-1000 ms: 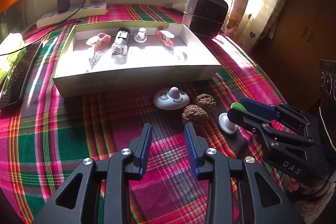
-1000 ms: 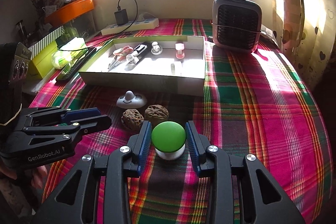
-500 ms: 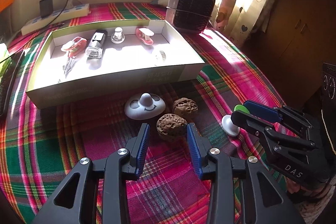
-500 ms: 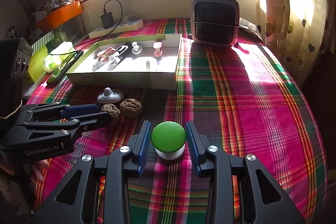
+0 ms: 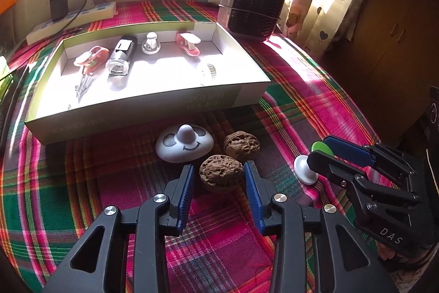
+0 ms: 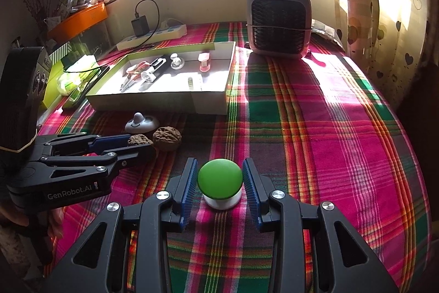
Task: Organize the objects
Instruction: 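Close right gripper on green cap while left gripper moves to a walnut, then close left gripper on the walnut while right gripper holds the green cap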
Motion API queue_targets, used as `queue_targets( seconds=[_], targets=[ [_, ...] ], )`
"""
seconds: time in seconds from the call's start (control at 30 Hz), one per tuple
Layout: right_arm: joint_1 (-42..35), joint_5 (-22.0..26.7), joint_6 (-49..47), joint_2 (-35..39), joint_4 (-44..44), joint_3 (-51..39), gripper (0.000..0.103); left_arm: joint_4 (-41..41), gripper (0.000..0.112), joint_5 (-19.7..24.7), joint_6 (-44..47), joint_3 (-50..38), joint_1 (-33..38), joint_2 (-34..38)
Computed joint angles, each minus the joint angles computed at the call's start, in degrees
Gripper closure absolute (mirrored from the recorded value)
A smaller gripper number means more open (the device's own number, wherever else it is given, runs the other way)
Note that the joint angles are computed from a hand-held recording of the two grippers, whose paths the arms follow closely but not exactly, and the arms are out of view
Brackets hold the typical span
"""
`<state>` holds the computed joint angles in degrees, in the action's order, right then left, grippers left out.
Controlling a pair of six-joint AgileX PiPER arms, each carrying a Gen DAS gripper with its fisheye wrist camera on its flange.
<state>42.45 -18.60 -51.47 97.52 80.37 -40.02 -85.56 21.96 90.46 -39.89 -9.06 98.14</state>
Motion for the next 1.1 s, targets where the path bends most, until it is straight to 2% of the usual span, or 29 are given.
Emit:
queue_targets(
  seconds=[0.27,0.37,1.1],
  targets=[
    [-0.4,1.0,4.1,-0.2,-4.5,1.1,0.068,-1.8,0.081,-0.5,1.3,0.3,-0.2,0.0],
    [0.0,0.7,0.2,0.5,-1.2,0.3,0.068,-2.2,0.081,-0.6,1.4,0.6,-0.2,-0.2],
    [1.1,-1.5,1.7,0.8,-2.2,0.9,0.068,-3.4,0.081,-1.5,3.0,1.5,-0.5,-1.1]
  ],
)
